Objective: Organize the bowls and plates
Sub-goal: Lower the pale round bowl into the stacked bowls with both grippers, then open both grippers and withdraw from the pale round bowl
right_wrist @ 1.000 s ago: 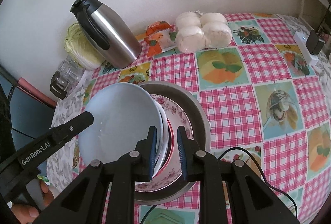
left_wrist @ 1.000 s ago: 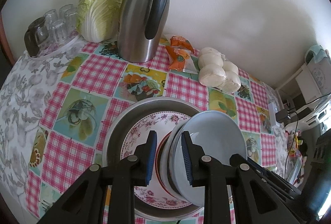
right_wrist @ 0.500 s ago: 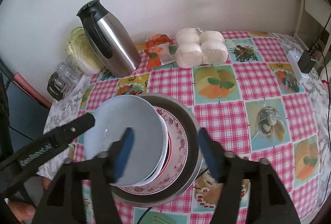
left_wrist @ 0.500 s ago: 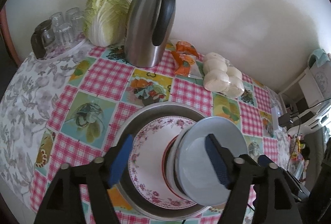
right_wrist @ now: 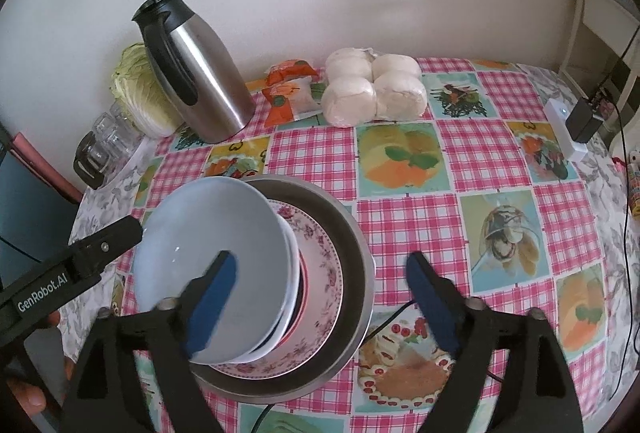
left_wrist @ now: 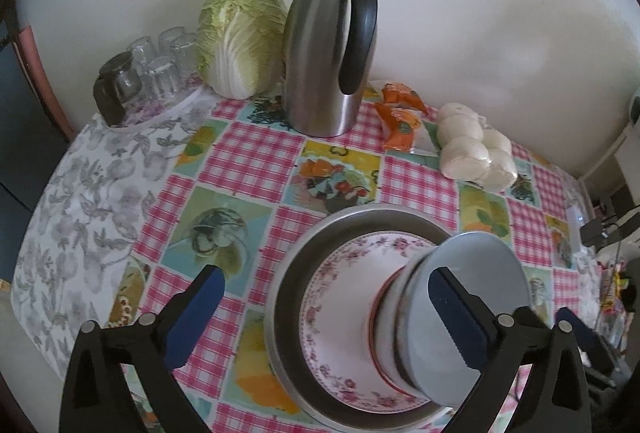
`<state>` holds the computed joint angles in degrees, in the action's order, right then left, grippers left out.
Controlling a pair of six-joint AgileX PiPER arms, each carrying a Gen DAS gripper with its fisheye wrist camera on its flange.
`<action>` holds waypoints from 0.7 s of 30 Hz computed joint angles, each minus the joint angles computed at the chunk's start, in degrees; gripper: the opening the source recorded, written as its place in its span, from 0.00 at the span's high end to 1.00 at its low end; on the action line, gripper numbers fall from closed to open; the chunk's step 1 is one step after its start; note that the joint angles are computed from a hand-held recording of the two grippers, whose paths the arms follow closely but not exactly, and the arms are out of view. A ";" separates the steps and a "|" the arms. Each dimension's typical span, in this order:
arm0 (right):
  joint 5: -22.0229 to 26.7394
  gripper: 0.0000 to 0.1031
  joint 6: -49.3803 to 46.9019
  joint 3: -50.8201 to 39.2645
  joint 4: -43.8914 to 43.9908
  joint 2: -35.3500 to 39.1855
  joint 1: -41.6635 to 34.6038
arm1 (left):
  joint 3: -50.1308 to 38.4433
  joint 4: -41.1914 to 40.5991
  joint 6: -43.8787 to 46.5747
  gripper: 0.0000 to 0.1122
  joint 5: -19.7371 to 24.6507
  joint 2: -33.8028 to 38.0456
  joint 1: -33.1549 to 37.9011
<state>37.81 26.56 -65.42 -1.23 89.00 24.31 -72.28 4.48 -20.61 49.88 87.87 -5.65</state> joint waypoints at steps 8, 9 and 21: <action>-0.57 0.11 0.85 0.56 -0.15 -0.70 -1.06 | 0.90 5.21 -3.59 0.08 -1.02 -0.40 -1.36; -0.57 0.11 0.59 0.57 0.15 -0.71 -1.18 | 0.96 5.19 -3.56 0.08 -1.10 -0.51 -1.29; 1.49 0.11 0.55 2.91 -2.41 -4.37 -2.16 | 2.13 9.51 -6.83 0.08 1.21 -3.06 -4.16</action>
